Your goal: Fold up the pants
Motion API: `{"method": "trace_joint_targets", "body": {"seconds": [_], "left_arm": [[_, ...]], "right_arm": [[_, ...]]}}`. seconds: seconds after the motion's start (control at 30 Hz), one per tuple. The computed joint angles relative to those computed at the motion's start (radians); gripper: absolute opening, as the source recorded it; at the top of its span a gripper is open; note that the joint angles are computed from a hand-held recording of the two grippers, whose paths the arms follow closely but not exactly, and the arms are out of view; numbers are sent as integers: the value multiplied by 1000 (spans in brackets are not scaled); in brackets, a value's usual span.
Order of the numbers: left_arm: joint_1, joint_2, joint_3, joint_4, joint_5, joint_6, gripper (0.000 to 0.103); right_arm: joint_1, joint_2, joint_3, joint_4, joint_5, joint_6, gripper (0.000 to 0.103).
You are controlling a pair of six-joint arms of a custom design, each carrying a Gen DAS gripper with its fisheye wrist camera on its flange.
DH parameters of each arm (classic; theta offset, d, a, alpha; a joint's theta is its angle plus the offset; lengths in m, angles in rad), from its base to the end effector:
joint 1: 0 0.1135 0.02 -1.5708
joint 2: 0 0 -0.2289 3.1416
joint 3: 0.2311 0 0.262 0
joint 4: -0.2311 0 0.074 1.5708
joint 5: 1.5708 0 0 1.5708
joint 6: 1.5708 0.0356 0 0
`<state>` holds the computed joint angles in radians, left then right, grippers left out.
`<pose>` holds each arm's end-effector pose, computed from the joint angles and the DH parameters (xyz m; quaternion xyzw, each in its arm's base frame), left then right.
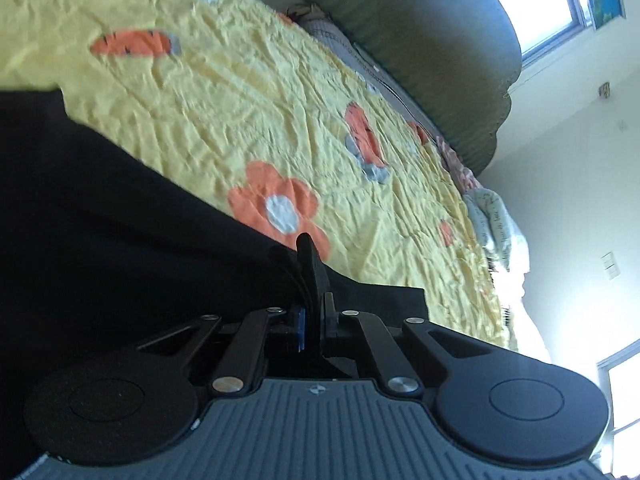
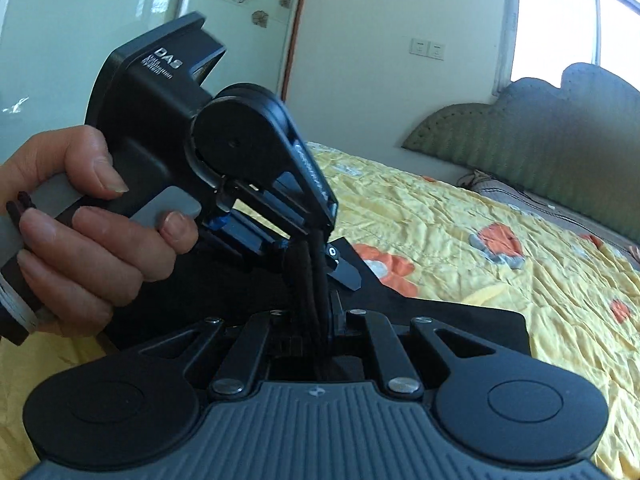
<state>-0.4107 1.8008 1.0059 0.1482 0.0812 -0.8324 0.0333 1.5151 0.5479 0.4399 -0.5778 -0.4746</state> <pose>0.3482 -0.1548 0.1304 -0.1695 0.8784 -0.2889 0.3410 0.2903 0.0291 0.1139 -0.3462 0.7687 0.1364 0.5202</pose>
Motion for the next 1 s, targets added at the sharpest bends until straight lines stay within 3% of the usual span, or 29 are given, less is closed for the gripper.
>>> {"method": "trace_joint_targets", "body": {"seconds": [0.17,0.33,0.4,0.47,0.5,0.53,0.63,0.7,0.77,0.8,0.83,0.87,0.93,1.0], "left_arm": [[-11,-108,-83,-56,-189,172,3],[0,-96,-122,-61,-226,201,4],[-13,-98,-128,-52,-252,223,4],[-28,-100,-125,-54,-279,244,4],[-28,-100,-124,-57,-279,249,4],[-25,-102,-127,-56,-275,252,4],[-18,-117,-131,-78,-272,247,6],[-18,-129,-140,-76,-273,257,6],[-22,-126,-130,-100,-277,264,7],[-23,-135,-134,-105,-278,264,13],[-24,-149,-142,-112,-286,268,25],[-26,-166,-153,-115,-305,269,28],[-28,-202,-173,-135,-364,268,29],[-26,-226,-186,-134,-425,283,30]], "right_arm": [[105,29,26,5,9,-11,8],[181,81,61,-50,79,-75,10],[191,76,71,-85,96,-96,20],[184,42,63,-125,98,-104,53],[167,13,58,-169,65,-117,63],[148,-16,55,-215,39,-134,64],[18,-44,132,-447,-204,-193,64],[-40,-54,144,-451,-266,-124,64],[-53,-49,126,-347,-203,-36,64],[-45,-34,128,-316,-138,-9,64],[-31,-13,142,-323,-71,-4,64],[-19,14,167,-362,-22,-24,64],[-10,45,189,-419,0,-87,64],[-27,20,154,-390,-39,-85,64]]}}
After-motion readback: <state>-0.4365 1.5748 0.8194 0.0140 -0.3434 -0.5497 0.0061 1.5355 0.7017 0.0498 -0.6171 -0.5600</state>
